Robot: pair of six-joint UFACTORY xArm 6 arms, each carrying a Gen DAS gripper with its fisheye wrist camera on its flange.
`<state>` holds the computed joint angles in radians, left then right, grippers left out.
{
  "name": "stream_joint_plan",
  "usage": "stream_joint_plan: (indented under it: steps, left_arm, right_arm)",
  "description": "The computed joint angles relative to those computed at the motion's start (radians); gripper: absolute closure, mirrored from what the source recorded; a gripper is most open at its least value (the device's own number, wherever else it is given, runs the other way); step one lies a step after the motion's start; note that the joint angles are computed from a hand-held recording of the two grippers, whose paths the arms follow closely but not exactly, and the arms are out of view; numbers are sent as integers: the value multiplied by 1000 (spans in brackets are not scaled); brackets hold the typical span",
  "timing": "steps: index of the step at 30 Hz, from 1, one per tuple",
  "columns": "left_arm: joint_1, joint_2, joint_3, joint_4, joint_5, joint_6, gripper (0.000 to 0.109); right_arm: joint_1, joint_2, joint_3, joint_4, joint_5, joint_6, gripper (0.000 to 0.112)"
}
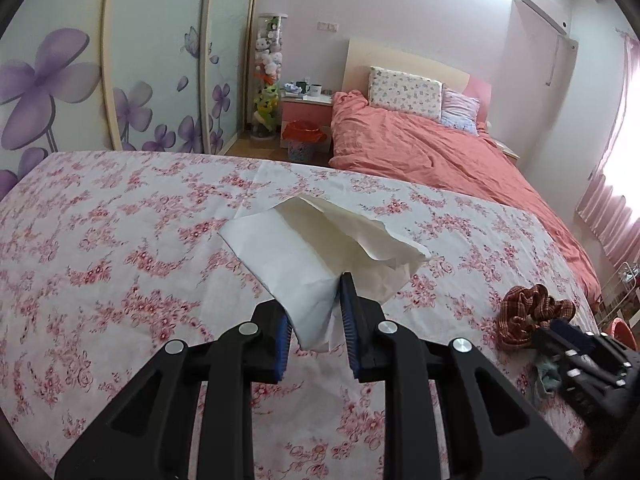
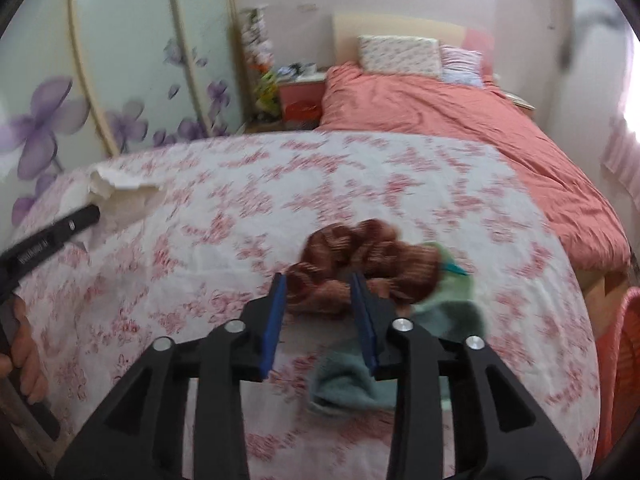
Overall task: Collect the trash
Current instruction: 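Grasp the white tissue with the left tool while the right tool grasps the brown scrunchie, then carry the tissue with the left tool while the right tool drops the scrunchie into the basket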
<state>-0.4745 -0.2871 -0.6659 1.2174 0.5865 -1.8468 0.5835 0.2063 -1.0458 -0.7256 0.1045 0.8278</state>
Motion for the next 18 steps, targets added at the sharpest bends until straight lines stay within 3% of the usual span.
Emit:
stream_joint_plan:
  steps: [2, 5, 12, 15, 17, 18]
  left_arm:
    - [2, -5, 6, -4, 0, -2, 86]
    - [-4, -14, 14, -11, 4, -3, 86]
    - [-51, -41, 12, -29, 44, -4, 86]
    - [-87, -57, 3, -40, 72, -2, 86]
    - [-114, -62, -7, -48, 94, 0, 86]
    - [-128, -65, -13, -52, 105, 1, 86]
  right_arm:
    - [22, 35, -39, -17, 64, -14, 76]
    - [29, 63, -67, -73, 103, 11, 105]
    - [-46, -97, 79, 39, -88, -5, 106]
    - [-67, -209, 167, 170, -149, -113, 106]
    - [-93, -290, 217, 142, -157, -85, 106]
    - [-110, -314, 223, 65, -154, -16, 106]
